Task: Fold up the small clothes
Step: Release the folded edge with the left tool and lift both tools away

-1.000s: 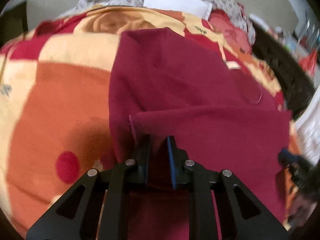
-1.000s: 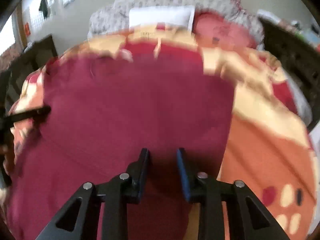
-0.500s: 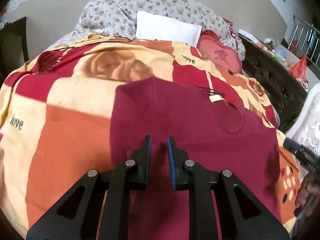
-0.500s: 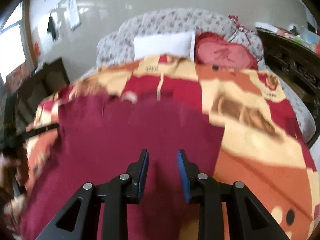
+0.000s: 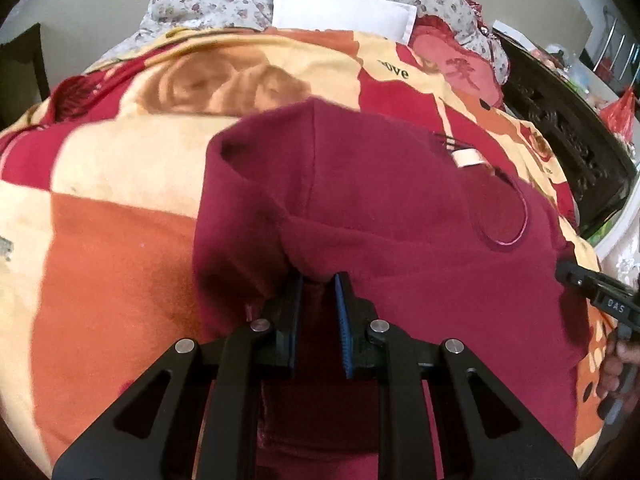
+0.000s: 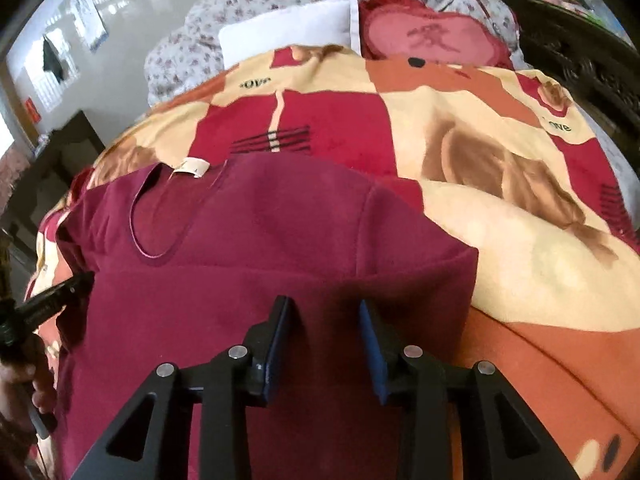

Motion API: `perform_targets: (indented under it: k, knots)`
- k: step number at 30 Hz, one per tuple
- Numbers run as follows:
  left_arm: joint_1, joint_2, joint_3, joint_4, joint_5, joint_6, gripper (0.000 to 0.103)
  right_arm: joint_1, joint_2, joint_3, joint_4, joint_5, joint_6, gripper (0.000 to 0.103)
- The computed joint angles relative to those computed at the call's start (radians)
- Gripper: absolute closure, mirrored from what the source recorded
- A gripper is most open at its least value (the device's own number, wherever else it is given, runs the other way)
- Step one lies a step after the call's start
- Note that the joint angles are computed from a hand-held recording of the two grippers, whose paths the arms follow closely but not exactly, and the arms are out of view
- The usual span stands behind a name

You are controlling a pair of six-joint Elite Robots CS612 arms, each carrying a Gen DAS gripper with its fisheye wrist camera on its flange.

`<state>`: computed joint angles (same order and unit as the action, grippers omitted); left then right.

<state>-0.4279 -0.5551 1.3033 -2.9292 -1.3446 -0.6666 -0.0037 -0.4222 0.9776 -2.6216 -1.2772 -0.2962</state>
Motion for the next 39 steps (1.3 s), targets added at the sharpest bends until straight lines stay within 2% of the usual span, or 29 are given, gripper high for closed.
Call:
perform_targets:
  k: [2,4,5,7,8,10,11,12,14,16,18,20,24,27,31,33,35,39]
  knots:
    - [-0.015,-0.027,0.042,-0.056,0.055,0.004,0.088,0.005,-0.037,0.067,-0.108,-0.007,-0.022,0.07]
    - [-0.031,-0.048,0.093,-0.153,0.059,0.029,0.088,0.01,-0.085,0.172,-0.268,0.002,-0.059,0.068]
    - [-0.037,-0.055,0.109,-0.18,0.05,0.038,0.088,0.012,-0.109,0.22,-0.303,0.019,-0.071,0.068]
    - [-0.049,-0.061,0.134,-0.198,0.02,0.043,0.088,0.014,-0.137,0.269,-0.274,0.053,-0.099,0.068]
    - [-0.052,-0.057,0.133,-0.177,-0.001,0.04,0.088,0.021,-0.143,0.295,-0.292,0.028,-0.115,0.068]
    - [-0.054,-0.043,0.112,-0.096,-0.016,0.032,0.088,0.036,-0.131,0.308,-0.308,-0.073,-0.139,0.068]
    - [-0.05,-0.027,0.094,-0.049,-0.043,0.012,0.087,0.039,-0.116,0.293,-0.26,-0.109,-0.13,0.068]
    - [-0.046,-0.023,0.087,-0.044,-0.055,-0.007,0.087,0.036,-0.104,0.282,-0.226,-0.117,-0.108,0.068]
    - [-0.037,-0.023,0.087,-0.058,-0.085,-0.045,0.088,0.02,-0.102,0.292,-0.255,-0.052,-0.057,0.068]
    - [-0.035,-0.034,0.082,-0.013,-0.093,-0.061,0.088,0.019,-0.114,0.29,-0.206,-0.063,-0.035,0.067]
    - [-0.052,-0.056,0.096,0.023,-0.025,-0.045,0.088,0.021,-0.139,0.323,-0.236,-0.09,-0.038,0.068]
    - [-0.078,-0.084,0.13,0.038,0.071,-0.042,0.087,0.016,-0.174,0.383,-0.316,-0.076,-0.032,0.067]
    - [-0.112,-0.127,0.196,0.057,0.143,-0.104,0.087,0.005,-0.248,0.519,-0.409,-0.027,-0.037,0.066]
    - [-0.141,-0.152,0.245,0.069,0.202,-0.117,0.087,0.0,-0.288,0.607,-0.468,0.008,-0.052,0.062]
    - [-0.17,-0.178,0.292,0.075,0.257,-0.097,0.087,-0.007,-0.334,0.721,-0.545,0.022,-0.104,0.062]
    - [-0.179,-0.195,0.328,0.042,0.263,-0.097,0.087,-0.02,-0.355,0.767,-0.567,0.055,-0.117,0.062]
    - [-0.185,-0.204,0.346,0.031,0.27,-0.102,0.087,-0.04,-0.377,0.805,-0.571,0.099,-0.107,0.062]
    - [-0.192,-0.221,0.375,0.02,0.283,-0.105,0.087,-0.076,-0.404,0.864,-0.625,0.126,-0.071,0.059]
